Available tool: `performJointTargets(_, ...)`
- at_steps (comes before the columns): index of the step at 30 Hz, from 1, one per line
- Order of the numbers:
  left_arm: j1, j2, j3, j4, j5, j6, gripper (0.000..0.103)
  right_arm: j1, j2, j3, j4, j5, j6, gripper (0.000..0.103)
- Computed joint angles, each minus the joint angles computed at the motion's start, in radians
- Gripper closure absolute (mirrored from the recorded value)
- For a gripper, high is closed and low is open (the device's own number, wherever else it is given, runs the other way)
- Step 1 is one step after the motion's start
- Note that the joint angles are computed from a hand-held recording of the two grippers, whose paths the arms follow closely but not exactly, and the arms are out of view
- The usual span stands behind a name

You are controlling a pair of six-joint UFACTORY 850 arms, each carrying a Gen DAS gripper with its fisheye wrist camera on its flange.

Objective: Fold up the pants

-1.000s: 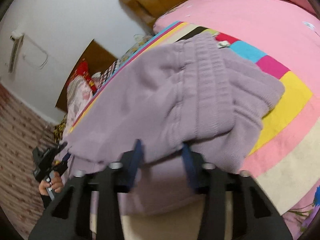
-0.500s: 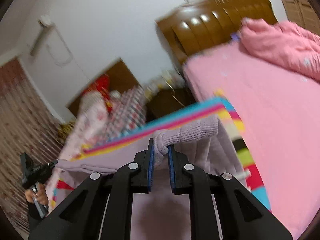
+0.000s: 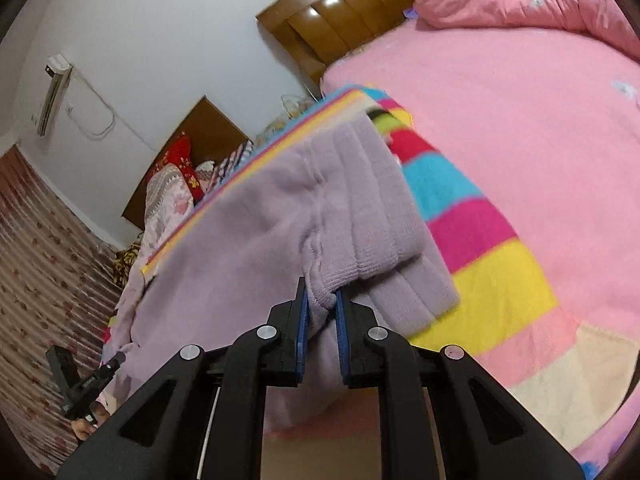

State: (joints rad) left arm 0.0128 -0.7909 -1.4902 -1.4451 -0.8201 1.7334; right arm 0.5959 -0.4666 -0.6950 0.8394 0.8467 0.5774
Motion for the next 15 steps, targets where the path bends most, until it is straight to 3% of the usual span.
performJointTargets(4,0.019,0.074,0.077,-0.072,-0.002,0.073,0.099,0.056,0.02,-0.016,0.106,-0.011,-0.101,0.09)
performJointTargets(7,0.023,0.043,0.075,0.014,0.026,-0.009,0.099,0.037,-0.056,-0.022,0.021,-0.061,0.051,0.09)
performJointTargets(9,0.013,0.012,0.075,0.049,0.082,-0.026,0.099,0.037,-0.065,0.004,-0.039,0.01,0.16,0.091)
performJointTargets(10,0.007,0.004,0.075,0.043,0.096,-0.019,0.099,0.036,-0.058,0.007,-0.035,0.008,0.157,0.091)
performJointTargets(13,0.021,0.01,0.07,0.037,0.049,-0.027,0.099,0.044,-0.031,-0.011,0.059,-0.036,0.018,0.091)
performJointTargets(15,0.03,0.032,0.083,0.02,0.014,-0.008,0.099,0.049,-0.021,0.002,0.062,-0.016,0.029,0.091)
